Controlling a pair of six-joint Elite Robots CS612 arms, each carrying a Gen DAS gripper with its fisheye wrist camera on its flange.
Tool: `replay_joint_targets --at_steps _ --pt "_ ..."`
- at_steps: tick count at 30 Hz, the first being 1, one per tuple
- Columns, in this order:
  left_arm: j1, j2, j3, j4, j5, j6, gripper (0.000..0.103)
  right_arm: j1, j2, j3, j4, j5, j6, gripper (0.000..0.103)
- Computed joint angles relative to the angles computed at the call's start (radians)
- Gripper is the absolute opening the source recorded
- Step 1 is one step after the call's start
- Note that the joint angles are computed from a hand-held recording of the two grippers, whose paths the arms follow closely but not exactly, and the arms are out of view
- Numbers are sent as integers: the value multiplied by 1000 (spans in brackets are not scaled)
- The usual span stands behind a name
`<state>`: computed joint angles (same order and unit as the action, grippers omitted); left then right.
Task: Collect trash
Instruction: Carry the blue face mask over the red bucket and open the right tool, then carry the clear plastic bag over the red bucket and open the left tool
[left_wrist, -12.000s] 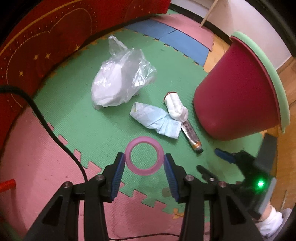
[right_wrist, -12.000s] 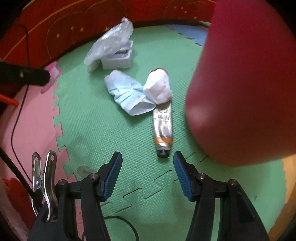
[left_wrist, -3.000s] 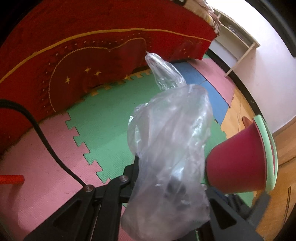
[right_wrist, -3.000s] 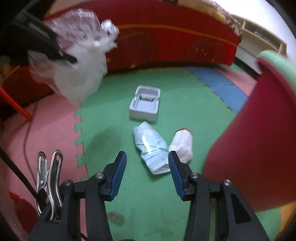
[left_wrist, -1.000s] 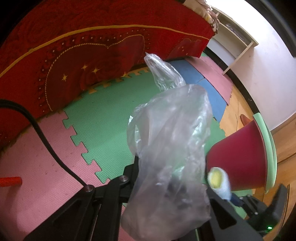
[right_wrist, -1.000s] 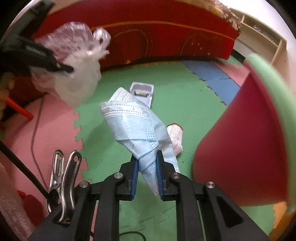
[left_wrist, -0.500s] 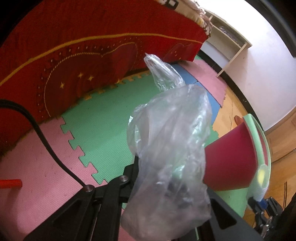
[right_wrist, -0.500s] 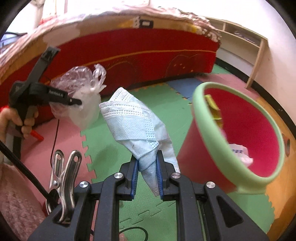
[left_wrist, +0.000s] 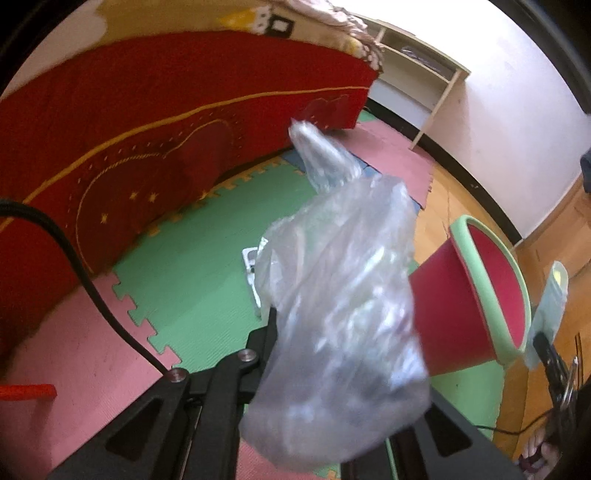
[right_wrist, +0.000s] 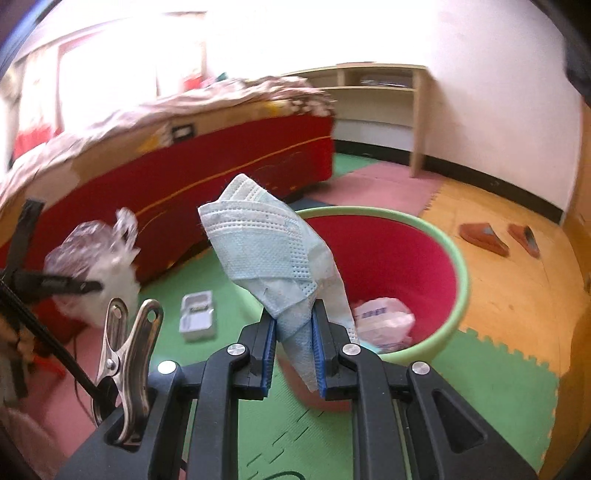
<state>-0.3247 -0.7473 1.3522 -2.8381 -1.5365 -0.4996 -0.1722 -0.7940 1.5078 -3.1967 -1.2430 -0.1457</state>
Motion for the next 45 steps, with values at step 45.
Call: replay_joint_targets --at_steps 45 --pt "-129 -12 -124 -10 -28 166 7 -61 55 -32 -102 -18 232 45"
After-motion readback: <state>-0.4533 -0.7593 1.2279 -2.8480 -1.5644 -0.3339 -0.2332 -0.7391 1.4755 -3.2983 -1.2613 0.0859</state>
